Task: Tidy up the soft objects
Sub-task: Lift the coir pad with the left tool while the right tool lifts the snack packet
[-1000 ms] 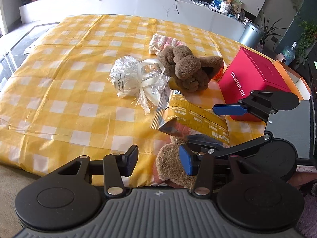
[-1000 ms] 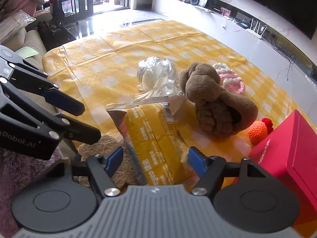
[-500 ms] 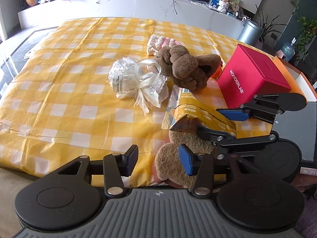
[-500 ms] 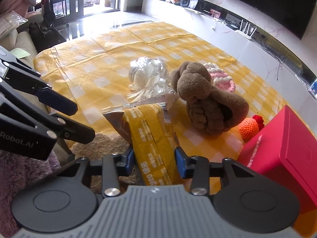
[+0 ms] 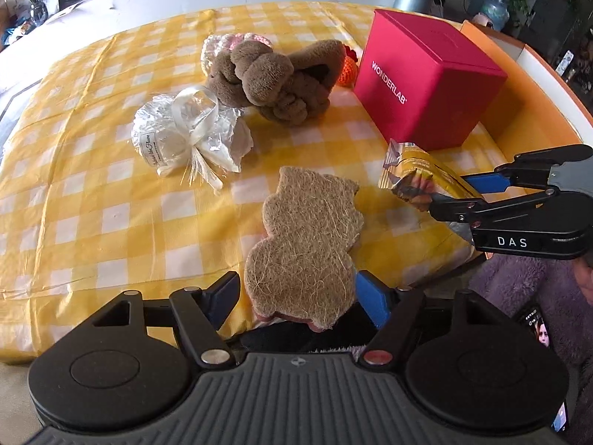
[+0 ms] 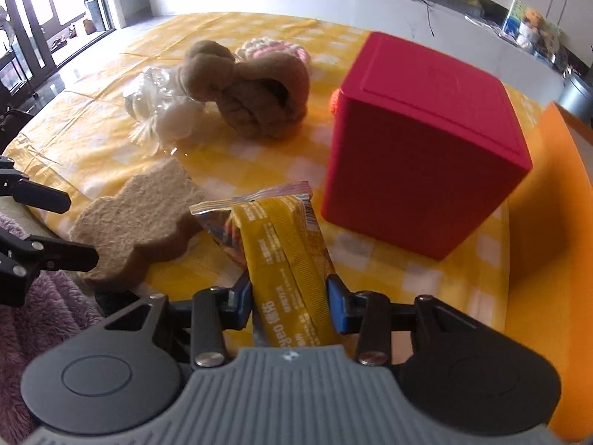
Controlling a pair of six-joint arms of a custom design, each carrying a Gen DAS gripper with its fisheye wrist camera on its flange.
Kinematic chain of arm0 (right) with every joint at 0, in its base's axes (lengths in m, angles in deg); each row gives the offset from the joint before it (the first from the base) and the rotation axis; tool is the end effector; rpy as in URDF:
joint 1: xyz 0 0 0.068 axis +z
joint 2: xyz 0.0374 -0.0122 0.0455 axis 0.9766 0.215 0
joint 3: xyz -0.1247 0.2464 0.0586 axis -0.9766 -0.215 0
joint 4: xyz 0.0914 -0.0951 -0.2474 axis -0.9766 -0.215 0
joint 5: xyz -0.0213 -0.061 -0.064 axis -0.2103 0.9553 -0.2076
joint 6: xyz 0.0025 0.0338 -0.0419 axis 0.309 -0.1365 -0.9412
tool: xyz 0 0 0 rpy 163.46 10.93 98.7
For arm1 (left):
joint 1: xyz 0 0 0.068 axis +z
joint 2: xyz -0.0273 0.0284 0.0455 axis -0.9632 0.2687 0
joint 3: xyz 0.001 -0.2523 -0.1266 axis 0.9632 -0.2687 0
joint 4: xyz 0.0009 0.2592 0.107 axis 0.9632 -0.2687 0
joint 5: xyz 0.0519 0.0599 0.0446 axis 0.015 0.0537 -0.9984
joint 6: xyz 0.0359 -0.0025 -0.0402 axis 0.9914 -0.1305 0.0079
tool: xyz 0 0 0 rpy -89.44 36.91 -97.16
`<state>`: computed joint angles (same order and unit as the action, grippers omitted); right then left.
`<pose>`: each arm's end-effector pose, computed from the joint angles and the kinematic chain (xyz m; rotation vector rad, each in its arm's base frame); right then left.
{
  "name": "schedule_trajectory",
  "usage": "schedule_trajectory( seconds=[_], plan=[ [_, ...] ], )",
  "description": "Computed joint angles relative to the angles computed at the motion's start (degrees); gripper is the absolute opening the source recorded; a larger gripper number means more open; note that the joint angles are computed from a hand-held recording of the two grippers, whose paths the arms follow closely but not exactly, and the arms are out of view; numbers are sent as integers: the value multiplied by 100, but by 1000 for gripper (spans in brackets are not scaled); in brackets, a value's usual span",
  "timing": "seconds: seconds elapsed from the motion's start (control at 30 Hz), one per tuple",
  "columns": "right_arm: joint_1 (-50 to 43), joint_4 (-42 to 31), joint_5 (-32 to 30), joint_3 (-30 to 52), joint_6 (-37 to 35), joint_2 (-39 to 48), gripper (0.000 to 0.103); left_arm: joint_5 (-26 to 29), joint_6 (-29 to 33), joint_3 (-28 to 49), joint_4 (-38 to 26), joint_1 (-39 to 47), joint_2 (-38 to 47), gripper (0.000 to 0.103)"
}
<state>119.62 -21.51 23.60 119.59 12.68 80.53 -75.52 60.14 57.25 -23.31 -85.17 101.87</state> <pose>0.2490 0.2180 0.1707 -0.5340 2.5667 0.1818 0.2407 -0.0497 0.1788 0.3778 2.6758 -0.1865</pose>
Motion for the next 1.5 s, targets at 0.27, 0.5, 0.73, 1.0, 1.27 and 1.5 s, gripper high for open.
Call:
schedule_trajectory(
  seconds=[0.27, 0.5, 0.73, 1.0, 1.27, 1.5],
  plan=[
    [5, 296, -185, -96, -162, 107, 48, -539, -127, 460, -58, -425, 785, 92],
    [-12, 520, -292, -345, -341, -111, 63, -676, -104, 810, -285, -598, 1403, 94],
    [-185, 436, -226, -323, -375, -25, 78, -813, -186, 674, -147, -665, 1314, 89],
    [-281, 676, -516, -373, -288, 168, 66, -1016, -301, 634, -134, -818, 1206, 88],
    [-36, 692, -139, -388, -398, 145, 48, -771, -450, 485, -48, -551, 884, 88],
    [0, 552, -241, -531, -212, -384, 44, -396, -810, 300, -34, -173, 260, 88]
  ],
)
